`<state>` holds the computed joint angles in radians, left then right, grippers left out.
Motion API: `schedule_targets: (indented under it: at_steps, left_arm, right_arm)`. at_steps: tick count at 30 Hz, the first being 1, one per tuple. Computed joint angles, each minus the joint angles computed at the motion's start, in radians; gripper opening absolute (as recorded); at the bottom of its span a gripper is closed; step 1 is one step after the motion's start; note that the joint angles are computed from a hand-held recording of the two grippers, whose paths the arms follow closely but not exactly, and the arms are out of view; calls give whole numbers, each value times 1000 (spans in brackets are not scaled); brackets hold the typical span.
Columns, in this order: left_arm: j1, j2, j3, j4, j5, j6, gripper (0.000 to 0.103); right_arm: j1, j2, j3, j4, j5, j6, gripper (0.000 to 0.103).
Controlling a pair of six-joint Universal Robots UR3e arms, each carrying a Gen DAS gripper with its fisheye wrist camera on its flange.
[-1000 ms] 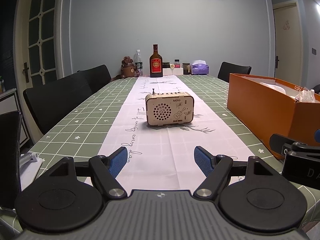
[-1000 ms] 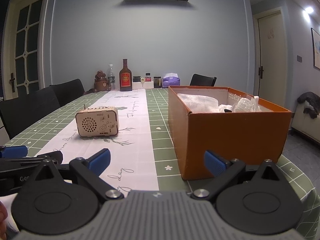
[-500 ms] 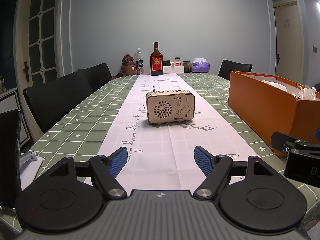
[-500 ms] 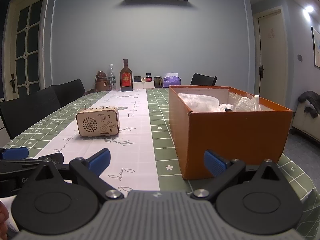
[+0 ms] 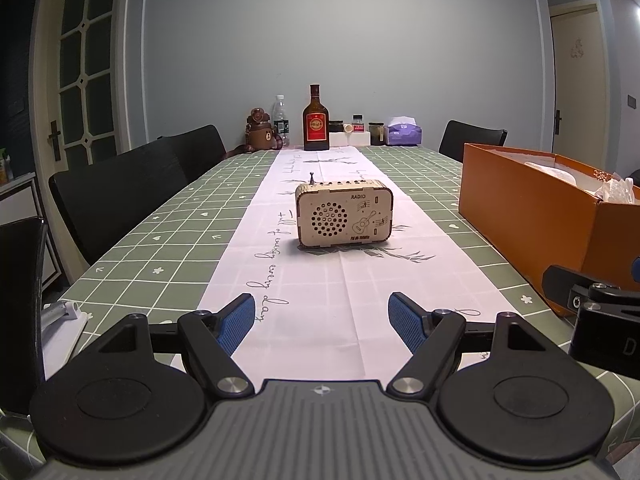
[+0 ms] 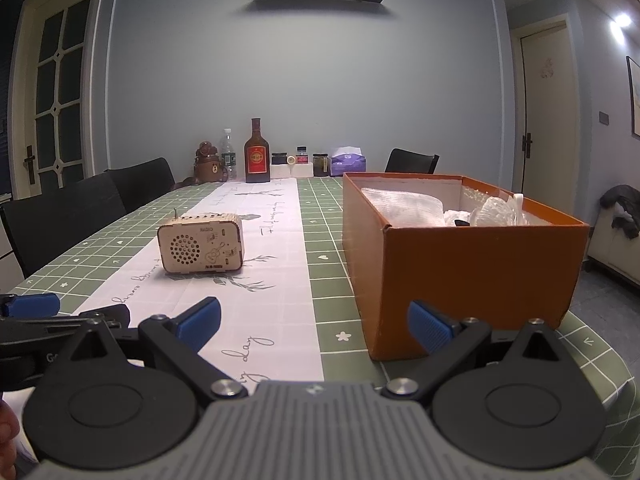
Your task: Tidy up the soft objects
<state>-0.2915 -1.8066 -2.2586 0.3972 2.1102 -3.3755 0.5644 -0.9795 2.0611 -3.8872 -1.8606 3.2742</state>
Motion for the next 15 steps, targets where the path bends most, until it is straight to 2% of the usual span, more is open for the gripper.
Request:
schedule_targets:
  at_steps: [15]
  left_arm:
    - [-3,12,-5,-19,6,-10,89]
  right_arm:
    - [-2,-7,-7,31,9,3,98]
